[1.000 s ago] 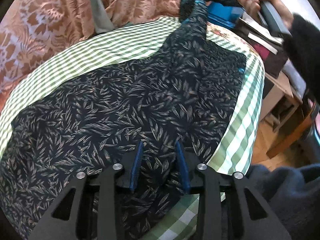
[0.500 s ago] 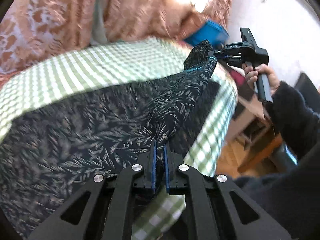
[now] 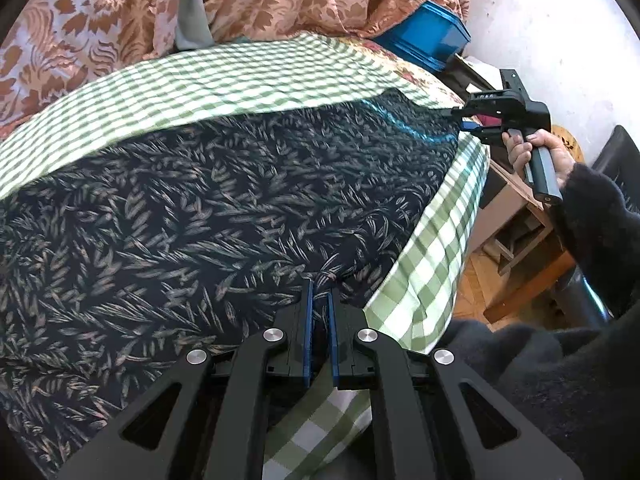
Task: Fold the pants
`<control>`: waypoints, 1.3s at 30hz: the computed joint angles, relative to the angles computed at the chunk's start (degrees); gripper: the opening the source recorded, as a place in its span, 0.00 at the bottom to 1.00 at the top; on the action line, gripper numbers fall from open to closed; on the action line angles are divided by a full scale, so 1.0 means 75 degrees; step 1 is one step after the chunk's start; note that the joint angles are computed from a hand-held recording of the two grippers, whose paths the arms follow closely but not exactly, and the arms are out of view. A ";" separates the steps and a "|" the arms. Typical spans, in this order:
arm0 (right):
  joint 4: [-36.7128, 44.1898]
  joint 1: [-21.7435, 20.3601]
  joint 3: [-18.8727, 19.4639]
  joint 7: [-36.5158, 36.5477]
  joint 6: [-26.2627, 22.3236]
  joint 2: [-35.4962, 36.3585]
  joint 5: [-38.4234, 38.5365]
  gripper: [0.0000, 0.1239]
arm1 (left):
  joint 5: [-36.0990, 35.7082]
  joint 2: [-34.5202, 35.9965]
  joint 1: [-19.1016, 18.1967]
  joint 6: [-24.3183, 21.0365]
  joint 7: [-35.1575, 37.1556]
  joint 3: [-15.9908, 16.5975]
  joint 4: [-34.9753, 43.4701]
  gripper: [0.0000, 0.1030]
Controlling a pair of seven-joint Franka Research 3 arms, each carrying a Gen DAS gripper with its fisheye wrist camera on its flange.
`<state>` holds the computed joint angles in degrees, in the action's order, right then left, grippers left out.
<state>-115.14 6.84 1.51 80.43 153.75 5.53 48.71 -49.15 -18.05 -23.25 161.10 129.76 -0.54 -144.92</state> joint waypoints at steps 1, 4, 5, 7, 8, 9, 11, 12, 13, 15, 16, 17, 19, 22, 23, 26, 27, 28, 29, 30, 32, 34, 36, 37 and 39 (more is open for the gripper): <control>0.0085 0.0022 -0.0029 0.0174 0.0019 0.0071 -0.0240 0.15 | -0.0103 -0.0052 -0.0032 0.0065 0.0062 0.0027 -0.0025 0.05; 0.0439 0.0111 -0.0061 0.0718 0.0152 0.0274 -0.1060 0.05 | -0.0445 -0.0239 -0.0207 0.0351 0.0294 0.0142 -0.0059 0.05; 0.0498 0.0134 -0.0042 0.0686 0.0329 0.0251 -0.1229 0.05 | -0.0600 -0.0307 -0.0302 0.0376 0.0438 0.0232 -0.0060 0.05; 0.0549 0.0139 0.0061 0.0359 0.0736 0.0169 -0.1148 0.05 | -0.0363 -0.0319 -0.0253 0.0367 0.0381 0.0149 -0.0084 0.05; 0.0565 0.0128 0.0080 0.0278 0.0795 0.0150 -0.1081 0.05 | -0.0194 -0.0282 -0.0220 0.0326 0.0284 0.0104 -0.0090 0.05; 0.0562 0.0143 0.0060 0.0361 0.0794 0.0146 -0.1195 0.05 | 0.0055 -0.0141 -0.0157 0.0212 0.0116 0.0036 -0.0061 0.05; 0.0571 0.0240 -0.0091 0.0968 0.0656 0.0274 -0.2045 0.05 | 0.0337 0.0076 -0.0070 0.0043 -0.0165 -0.0049 -0.0031 0.05; 0.0547 0.0269 -0.0145 0.1243 0.0561 0.0333 -0.2393 0.06 | 0.0251 0.0108 -0.0104 0.0031 -0.0142 -0.0031 -0.0045 0.05; 0.0501 0.0296 -0.0218 0.1614 0.0419 0.0414 -0.2751 0.07 | 0.0018 0.0059 -0.0180 0.0021 0.0025 0.0051 -0.0063 0.07; 0.0327 0.0227 -0.0200 0.1810 0.0497 0.0439 -0.2792 0.09 | -0.0487 -0.0018 -0.0225 -0.0365 0.0385 0.0296 0.0014 0.17; 0.0217 0.0082 -0.0074 0.1471 0.0589 0.0408 -0.2286 0.09 | -0.0749 -0.0071 -0.0182 -0.0587 0.0545 0.0385 0.0037 0.31; 0.0158 -0.0033 0.0028 0.1161 0.0631 0.0376 -0.1794 0.09 | -0.1031 -0.0156 -0.0117 -0.0775 0.0658 0.0448 0.0032 0.45; 0.0119 -0.0049 0.0034 0.1060 0.0646 0.0310 -0.1632 0.15 | -0.1619 -0.0385 -0.0006 -0.0939 0.0882 0.0499 -0.0054 0.48; -0.0028 0.0141 -0.0131 0.1668 0.0916 0.0095 -0.2488 0.35 | -0.2279 -0.0910 0.0284 -0.1279 0.1103 0.0599 -0.0321 0.48; -0.0135 0.0274 -0.0260 0.2240 0.1102 -0.0030 -0.3259 0.35 | -0.2402 -0.1133 0.0419 -0.1219 0.1084 0.0541 -0.0488 0.50; -0.0221 0.0421 -0.0300 0.2950 0.1261 -0.0288 -0.4531 0.35 | -0.2355 -0.1730 0.0821 -0.0980 0.0590 0.0453 -0.0983 0.50; -0.0162 0.0423 -0.0154 0.2473 0.1169 -0.0344 -0.4248 0.35 | -0.2161 -0.1987 0.1013 -0.0762 0.0238 0.0376 -0.1224 0.50; -0.0001 0.0448 0.0034 0.1683 0.0942 -0.0345 -0.3689 0.35 | -0.2006 -0.2133 0.1073 -0.0603 0.0012 0.0381 -0.1376 0.50; 0.0152 0.0489 0.0135 0.1190 0.0799 -0.0286 -0.3344 0.35 | -0.1827 -0.2312 0.1131 -0.0482 -0.0233 0.0375 -0.1543 0.50; 0.0359 0.0553 0.0272 0.0588 0.0569 -0.0204 -0.2931 0.35 | -0.1571 -0.2557 0.1293 -0.0336 -0.0615 0.0310 -0.1766 0.50; 0.0860 0.0749 0.0554 -0.0473 0.0029 0.0059 -0.2323 0.35 | -0.1293 -0.2799 0.1336 -0.0186 -0.0933 0.0391 -0.2002 0.50; 0.1401 0.0962 0.0779 -0.1224 -0.0501 0.0405 -0.1960 0.35 | -0.0907 -0.3012 0.1444 -0.0056 -0.1341 0.0380 -0.2234 0.50; 0.2054 0.1245 0.1034 -0.1874 -0.1008 0.0866 -0.1833 0.35 | -0.0546 -0.3119 0.1523 -0.0021 -0.1715 0.0407 -0.2379 0.50; 0.2532 0.1417 0.1187 -0.2162 -0.1318 0.1213 -0.1820 0.35 | -0.0366 -0.3210 0.1567 -0.0038 -0.1888 0.0424 -0.2467 0.50; 0.3369 0.1690 0.1369 -0.2441 -0.1797 0.1817 -0.1824 0.35 | -0.0002 -0.3300 0.1649 0.0016 -0.2183 0.0419 -0.2583 0.50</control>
<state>-89.88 19.51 11.78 62.13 140.27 19.16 35.03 -49.16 -42.80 -10.88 161.22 113.39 2.60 -164.29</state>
